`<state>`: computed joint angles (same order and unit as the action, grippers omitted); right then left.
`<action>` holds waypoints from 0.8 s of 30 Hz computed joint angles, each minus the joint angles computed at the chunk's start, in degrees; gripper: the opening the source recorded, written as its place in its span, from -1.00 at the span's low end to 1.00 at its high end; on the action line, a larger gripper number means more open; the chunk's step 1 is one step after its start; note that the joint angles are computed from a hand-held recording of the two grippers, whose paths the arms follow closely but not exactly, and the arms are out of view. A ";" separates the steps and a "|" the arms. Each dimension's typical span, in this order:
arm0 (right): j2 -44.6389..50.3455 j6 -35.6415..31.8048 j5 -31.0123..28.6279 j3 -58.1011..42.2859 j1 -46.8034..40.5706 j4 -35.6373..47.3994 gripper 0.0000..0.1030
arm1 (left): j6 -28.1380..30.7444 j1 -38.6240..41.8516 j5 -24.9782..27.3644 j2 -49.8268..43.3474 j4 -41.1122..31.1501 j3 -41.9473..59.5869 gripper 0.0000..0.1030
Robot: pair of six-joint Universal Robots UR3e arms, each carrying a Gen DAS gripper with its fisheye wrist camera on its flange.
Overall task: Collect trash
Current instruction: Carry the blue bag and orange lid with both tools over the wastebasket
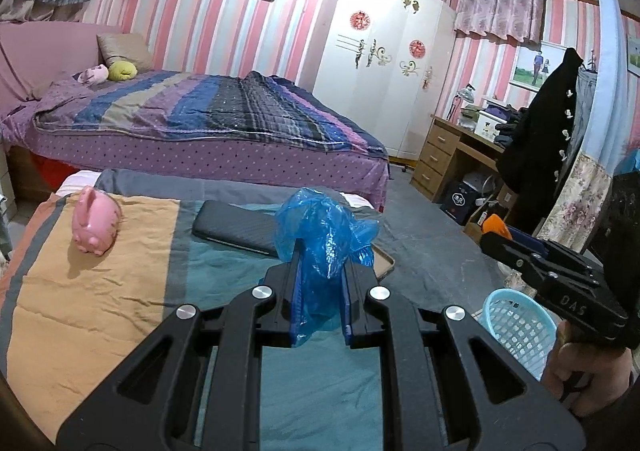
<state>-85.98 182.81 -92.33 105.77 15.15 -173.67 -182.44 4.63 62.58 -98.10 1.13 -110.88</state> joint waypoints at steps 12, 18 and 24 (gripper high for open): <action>-11.68 1.24 2.21 10.90 -6.92 -0.96 -0.23 | -0.62 -5.38 3.37 -3.35 0.29 3.52 -0.74; -16.35 1.63 3.45 14.14 -10.38 0.47 -0.23 | -0.93 -5.91 3.49 -3.61 0.29 3.98 -0.74; -24.78 1.25 9.43 19.87 -18.32 2.35 -0.23 | -0.83 -9.50 5.04 -6.08 -0.55 7.48 -0.74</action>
